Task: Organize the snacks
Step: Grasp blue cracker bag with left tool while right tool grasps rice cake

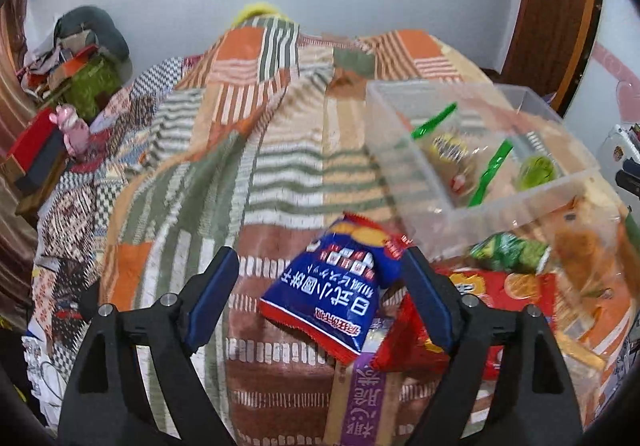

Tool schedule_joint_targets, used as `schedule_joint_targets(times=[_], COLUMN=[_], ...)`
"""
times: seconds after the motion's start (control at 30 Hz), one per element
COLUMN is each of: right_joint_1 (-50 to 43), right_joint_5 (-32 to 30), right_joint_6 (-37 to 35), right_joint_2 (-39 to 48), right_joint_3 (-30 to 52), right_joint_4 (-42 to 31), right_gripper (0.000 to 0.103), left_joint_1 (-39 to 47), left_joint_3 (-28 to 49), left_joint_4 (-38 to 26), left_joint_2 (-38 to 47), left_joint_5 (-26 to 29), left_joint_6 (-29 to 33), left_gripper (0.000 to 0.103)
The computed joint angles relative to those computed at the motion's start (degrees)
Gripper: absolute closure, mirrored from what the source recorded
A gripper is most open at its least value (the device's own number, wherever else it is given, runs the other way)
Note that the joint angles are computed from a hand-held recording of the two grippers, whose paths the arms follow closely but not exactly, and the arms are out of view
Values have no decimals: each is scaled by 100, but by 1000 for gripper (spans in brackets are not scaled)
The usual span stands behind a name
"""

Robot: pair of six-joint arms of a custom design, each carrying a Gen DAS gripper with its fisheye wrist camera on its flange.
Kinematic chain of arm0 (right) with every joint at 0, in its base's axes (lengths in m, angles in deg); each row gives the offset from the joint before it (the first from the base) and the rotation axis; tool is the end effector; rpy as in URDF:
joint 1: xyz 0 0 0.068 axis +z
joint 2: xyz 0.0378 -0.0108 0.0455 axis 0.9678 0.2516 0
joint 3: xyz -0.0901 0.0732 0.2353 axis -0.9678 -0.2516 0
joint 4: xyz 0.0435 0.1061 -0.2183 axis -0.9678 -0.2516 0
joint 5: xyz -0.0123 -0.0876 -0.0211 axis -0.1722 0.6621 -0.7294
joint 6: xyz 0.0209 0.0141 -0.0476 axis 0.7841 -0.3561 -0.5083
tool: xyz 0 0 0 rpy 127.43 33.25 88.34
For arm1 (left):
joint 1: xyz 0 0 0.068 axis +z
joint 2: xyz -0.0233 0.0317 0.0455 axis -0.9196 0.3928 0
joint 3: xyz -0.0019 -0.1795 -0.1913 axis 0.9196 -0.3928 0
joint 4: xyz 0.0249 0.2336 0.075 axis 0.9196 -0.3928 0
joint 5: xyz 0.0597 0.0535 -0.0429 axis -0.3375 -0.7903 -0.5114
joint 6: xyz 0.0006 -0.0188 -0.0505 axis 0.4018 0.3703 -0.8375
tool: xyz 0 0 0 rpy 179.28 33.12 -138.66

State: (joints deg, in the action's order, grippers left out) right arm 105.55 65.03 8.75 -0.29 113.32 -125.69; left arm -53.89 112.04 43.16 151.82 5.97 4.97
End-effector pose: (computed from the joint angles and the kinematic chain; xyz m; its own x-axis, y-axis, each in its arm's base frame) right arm 0.1998 0.0998 0.2640 -0.7552 0.0463 -0.6539 0.0840 0.9961 -0.0264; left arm 0.3503 0.0690 0.1852 -0.7363 0.2666 -0.6220 0.3311 0.9435 0.0125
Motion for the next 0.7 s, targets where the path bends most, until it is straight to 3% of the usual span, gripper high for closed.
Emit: schedule_joint_targets(times=[0.23, 0.47, 0.7], right_joint_1=[-186, -93, -452], right_joint_5=[-548, -594, -969], right_joint_6=[25, -38, -160], right_joint_2=[-82, -13, -27], right_joint_3=[-410, -507, -607], right_joint_4=[68, 196, 353], right_gripper=[30, 30, 22], left_joint_1=[-142, -337, -421], left_joint_3=[195, 306, 299], left_joint_4=[54, 153, 378], left_joint_2=[528, 863, 981], left_joint_5=[-59, -210, -217], left_joint_6=[-122, -190, -306], left_gripper=[17, 12, 9])
